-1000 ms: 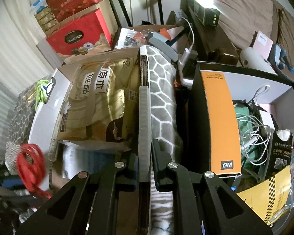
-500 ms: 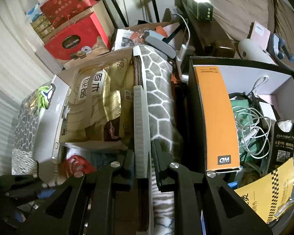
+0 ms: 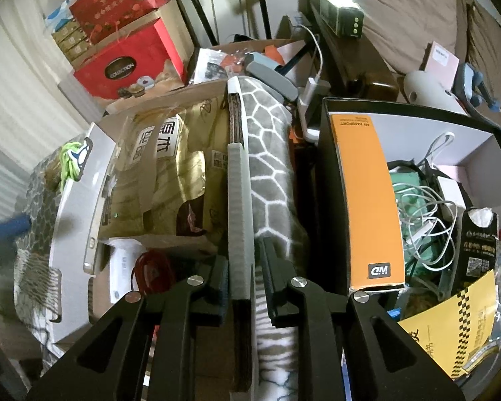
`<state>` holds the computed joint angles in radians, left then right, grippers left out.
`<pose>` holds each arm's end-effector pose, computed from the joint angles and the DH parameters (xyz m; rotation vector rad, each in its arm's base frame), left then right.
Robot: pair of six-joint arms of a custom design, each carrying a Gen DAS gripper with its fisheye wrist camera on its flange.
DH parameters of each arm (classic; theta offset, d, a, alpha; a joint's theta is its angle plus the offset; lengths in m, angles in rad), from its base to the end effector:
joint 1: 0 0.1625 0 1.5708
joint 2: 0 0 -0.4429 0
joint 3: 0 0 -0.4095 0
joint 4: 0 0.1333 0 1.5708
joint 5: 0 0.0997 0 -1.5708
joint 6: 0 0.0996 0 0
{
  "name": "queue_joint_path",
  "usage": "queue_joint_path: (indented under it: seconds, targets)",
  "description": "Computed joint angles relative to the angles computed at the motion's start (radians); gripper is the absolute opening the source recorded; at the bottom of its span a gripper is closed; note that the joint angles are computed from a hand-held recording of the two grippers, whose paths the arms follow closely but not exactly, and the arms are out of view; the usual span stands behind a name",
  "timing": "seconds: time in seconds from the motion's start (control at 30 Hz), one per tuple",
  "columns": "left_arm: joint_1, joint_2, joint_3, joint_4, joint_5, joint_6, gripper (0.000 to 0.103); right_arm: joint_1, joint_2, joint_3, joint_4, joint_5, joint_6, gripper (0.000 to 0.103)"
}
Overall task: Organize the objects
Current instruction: 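Move the left gripper to the lime-green rope coil on the table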
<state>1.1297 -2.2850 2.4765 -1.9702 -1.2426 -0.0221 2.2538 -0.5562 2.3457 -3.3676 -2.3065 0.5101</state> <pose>0.0518 -0.2776 0.3475 0.5433 2.7916 -0.3968 0.2961 -0.2587 -0.0765 0.2108 -2.4734 0.5450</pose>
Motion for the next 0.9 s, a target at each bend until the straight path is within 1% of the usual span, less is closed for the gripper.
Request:
queue_joint_path:
  seconds: [0.03,0.07,0.1,0.13,0.17,0.2,0.27,0.4,0.5,0.6,0.9]
  targets:
    - [0.041,0.023,-0.019,-0.026,0.01,0.023,0.056,0.002,0.0,0.0,0.003,-0.001,0.001,0.017]
    - [0.078,0.047,-0.035,-0.055,0.028,0.043,0.058,0.003,0.001,0.0,0.006,-0.002,0.003,0.017]
    - [0.101,0.062,-0.046,-0.073,0.037,0.055,0.064,0.004,0.002,0.0,0.008,-0.002,0.004,0.017]
    - [0.143,0.094,-0.063,-0.109,0.05,0.074,0.067,0.005,0.002,-0.001,0.011,-0.002,0.006,0.017]
    - [0.182,0.127,-0.082,-0.144,0.06,0.089,0.067,0.006,0.002,-0.002,0.014,-0.003,0.007,0.017]
    - [0.199,0.145,-0.088,-0.163,0.068,0.093,0.067,0.006,0.002,-0.003,0.018,-0.003,0.008,0.017]
    - [0.264,0.214,-0.12,-0.224,0.08,0.113,0.067,0.007,0.004,-0.006,0.021,-0.004,0.009,0.017]
    - [0.333,0.306,-0.144,-0.305,0.098,0.135,0.067,0.008,0.006,-0.008,0.029,-0.003,0.013,0.017]
    - [0.358,0.36,-0.155,-0.347,0.114,0.132,0.067,0.01,0.006,-0.011,0.041,-0.004,0.019,0.017]
    - [0.379,0.4,-0.165,-0.369,0.102,0.133,0.067,0.012,0.005,-0.012,0.046,-0.005,0.022,0.017]
    - [0.374,0.491,-0.151,-0.465,0.135,0.103,0.066,0.014,0.005,-0.015,0.054,-0.009,0.023,0.017]
